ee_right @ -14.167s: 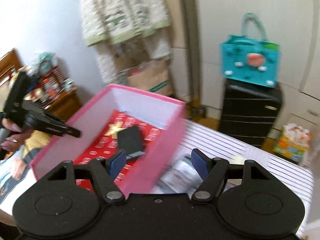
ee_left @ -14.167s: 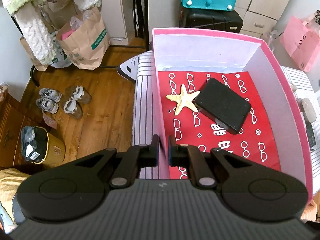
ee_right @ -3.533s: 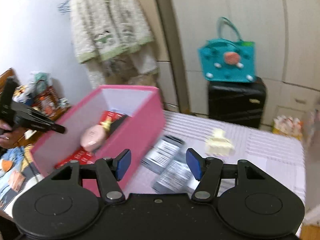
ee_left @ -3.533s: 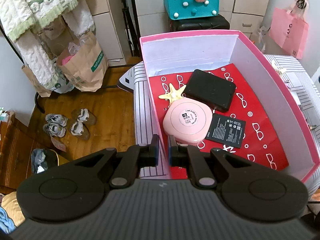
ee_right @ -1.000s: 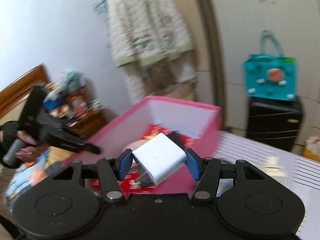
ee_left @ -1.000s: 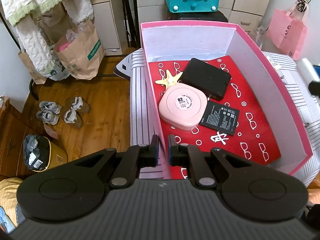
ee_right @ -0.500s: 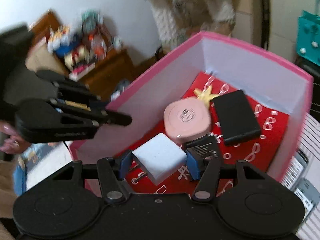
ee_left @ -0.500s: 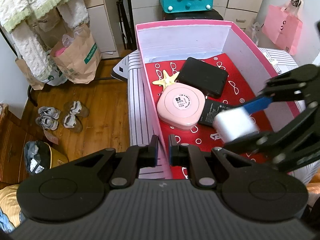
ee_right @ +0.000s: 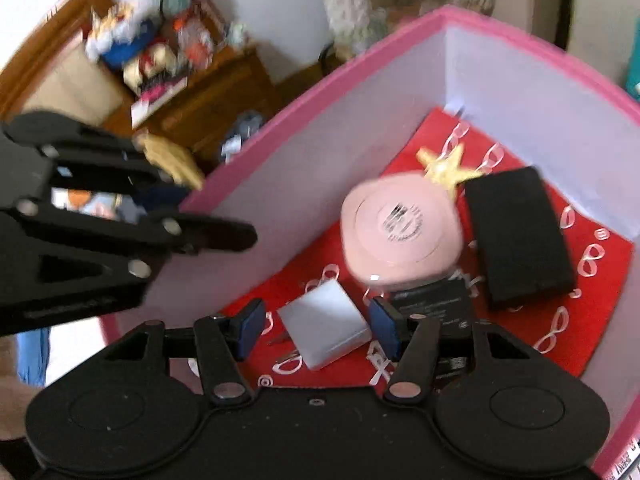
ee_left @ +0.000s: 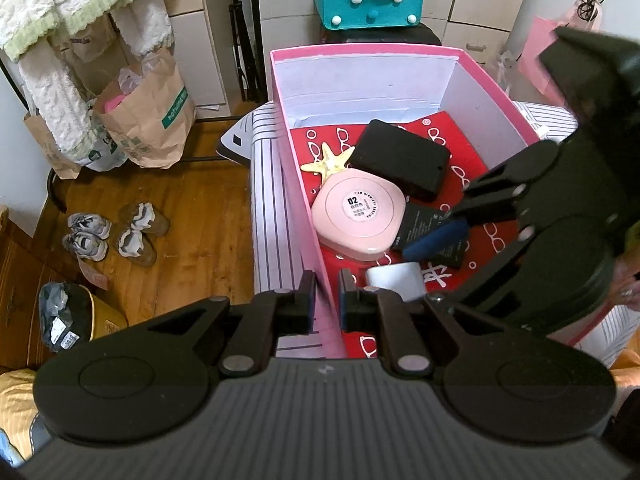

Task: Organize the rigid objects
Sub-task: 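Release the white charger below the black battery with the right gripper, then move the right gripper to the table and grasp the cream hair clip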

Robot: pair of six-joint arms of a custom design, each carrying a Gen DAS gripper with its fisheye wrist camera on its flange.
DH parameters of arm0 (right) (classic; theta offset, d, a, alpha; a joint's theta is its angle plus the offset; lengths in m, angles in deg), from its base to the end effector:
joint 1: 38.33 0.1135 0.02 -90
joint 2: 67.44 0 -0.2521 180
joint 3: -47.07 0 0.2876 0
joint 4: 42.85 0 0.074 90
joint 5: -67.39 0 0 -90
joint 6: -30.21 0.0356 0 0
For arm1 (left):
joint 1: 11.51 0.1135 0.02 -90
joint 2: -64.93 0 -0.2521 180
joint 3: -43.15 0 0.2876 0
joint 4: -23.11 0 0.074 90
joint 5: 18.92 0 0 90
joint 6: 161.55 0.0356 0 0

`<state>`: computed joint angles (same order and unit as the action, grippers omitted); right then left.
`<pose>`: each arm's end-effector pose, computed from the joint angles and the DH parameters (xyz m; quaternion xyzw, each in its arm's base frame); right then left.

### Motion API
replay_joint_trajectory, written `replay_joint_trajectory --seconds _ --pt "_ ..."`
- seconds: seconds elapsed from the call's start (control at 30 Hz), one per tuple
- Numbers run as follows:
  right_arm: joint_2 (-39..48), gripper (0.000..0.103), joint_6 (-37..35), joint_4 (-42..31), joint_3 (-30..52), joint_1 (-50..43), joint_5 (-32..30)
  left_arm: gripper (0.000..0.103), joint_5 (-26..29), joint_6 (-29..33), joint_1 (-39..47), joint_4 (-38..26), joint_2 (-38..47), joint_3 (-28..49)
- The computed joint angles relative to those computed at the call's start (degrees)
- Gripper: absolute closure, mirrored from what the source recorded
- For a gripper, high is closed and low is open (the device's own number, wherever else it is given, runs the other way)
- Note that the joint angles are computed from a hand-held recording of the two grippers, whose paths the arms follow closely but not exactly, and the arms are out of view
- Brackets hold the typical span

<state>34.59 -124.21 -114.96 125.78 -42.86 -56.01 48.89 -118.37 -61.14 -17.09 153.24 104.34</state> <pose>0.3274 -0.0063 0.1430 -0.4658 0.8358 0.2623 0.1251 0.2109 -0.2273 0.1357 -0.0142 0.9628 -0.0182 0.2693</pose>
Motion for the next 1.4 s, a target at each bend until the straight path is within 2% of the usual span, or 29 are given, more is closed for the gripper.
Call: replay_joint_trajectory --seconds 0.1,0.27,0.37,0.5,0.57,0.7,0.87,1.0,1.2,1.3,1.4 --pt "-1.26 0.040 -4.77 -4.56 1.03 -5.54 -5.55 0.093 0.06 0.08 -0.01 0.14 0.02 0.00" --pt "-0.92 0.039 -11.77 -12.28 5.85 -16.39 -10.94 0.092 -0.21 0.18 -0.35 0.43 0.00 -0.15" --pt "1.55 0.038 -13.85 -15.82 11.17 -22.31 -13.49 0.092 -0.30 -0.15 -0.36 0.76 -0.22 -0.52" --pt "4.76 0.036 -13.15 -15.33 16.62 -29.97 -16.26 0.093 -0.77 -0.22 -0.58 0.61 -0.06 -0.42" --pt "6.87 0.034 -11.67 -13.26 18.90 -32.62 -16.99 0.092 -0.08 0.29 -0.13 0.68 -0.19 -0.47" --pt "9.93 0.032 -4.94 -3.06 19.92 -36.16 -17.93 0.092 0.21 0.09 0.19 0.30 -0.12 -0.22" --pt "17.29 0.032 2.95 4.77 23.20 -36.65 -16.87 0.092 -0.40 -1.15 -0.19 -0.85 1.01 1.07" --pt "22.39 0.032 5.52 8.65 25.73 -35.75 -16.18 0.092 -1.40 -2.09 -0.92 -1.74 2.05 2.06" --pt "24.26 0.031 7.91 17.90 22.94 -33.47 -15.20 0.092 -1.93 -3.33 -1.22 -3.21 3.08 3.43" --pt "27.01 0.031 10.01 16.41 25.69 -32.96 -16.07 0.092 -2.06 -3.69 -1.28 -3.85 3.40 3.98" --pt "26.77 0.030 12.34 21.43 23.53 -31.90 -15.78 0.092 -1.93 -4.15 -1.18 -4.38 3.36 4.27"
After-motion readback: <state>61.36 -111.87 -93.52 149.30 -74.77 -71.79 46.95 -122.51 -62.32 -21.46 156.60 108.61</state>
